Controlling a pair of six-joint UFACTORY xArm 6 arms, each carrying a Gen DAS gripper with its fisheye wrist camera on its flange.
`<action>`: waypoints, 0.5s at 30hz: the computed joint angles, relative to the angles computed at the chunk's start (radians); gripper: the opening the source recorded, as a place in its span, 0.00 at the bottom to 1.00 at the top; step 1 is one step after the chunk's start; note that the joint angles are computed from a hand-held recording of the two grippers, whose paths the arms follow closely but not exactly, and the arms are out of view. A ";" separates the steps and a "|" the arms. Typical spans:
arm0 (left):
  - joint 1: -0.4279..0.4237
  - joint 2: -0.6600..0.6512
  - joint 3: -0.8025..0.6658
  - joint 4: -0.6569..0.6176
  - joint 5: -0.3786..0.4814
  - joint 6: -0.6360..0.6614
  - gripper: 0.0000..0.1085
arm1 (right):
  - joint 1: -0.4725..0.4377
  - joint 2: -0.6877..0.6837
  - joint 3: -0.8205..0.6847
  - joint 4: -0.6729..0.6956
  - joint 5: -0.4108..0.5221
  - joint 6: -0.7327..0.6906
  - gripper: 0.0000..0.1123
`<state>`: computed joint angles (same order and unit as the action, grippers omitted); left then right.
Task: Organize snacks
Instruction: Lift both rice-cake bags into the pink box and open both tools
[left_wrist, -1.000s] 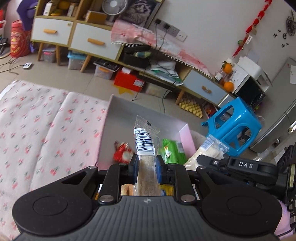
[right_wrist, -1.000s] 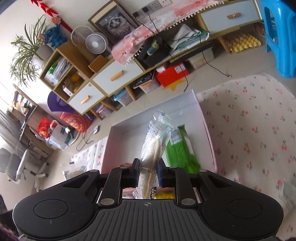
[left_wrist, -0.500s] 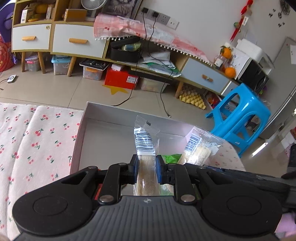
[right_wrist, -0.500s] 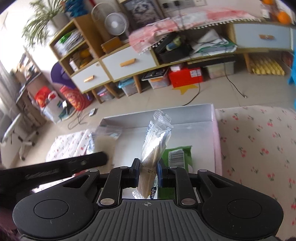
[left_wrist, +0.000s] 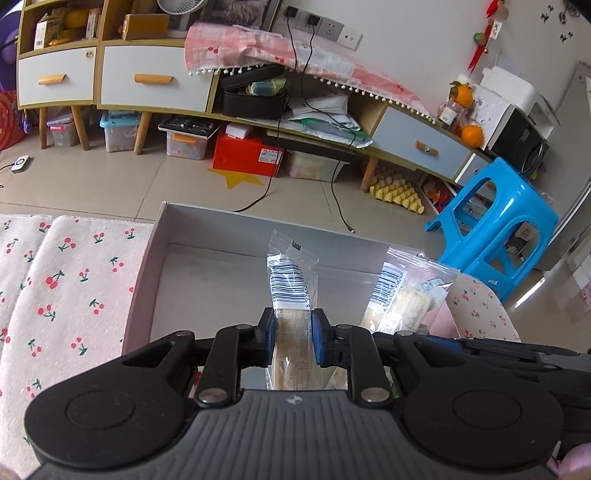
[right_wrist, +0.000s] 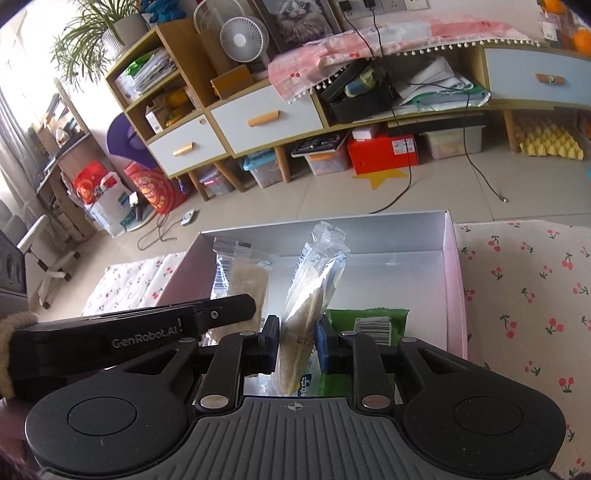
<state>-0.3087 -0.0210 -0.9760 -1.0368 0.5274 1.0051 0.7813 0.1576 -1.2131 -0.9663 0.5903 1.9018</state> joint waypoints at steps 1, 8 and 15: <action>-0.002 0.000 0.001 -0.002 -0.005 0.003 0.18 | -0.002 -0.003 0.005 -0.008 -0.006 0.012 0.21; -0.018 -0.017 0.016 -0.006 -0.053 0.008 0.31 | -0.009 -0.030 0.033 -0.046 -0.006 0.088 0.32; -0.016 -0.043 0.027 0.060 -0.058 -0.053 0.43 | 0.012 -0.064 0.027 -0.060 0.050 0.098 0.46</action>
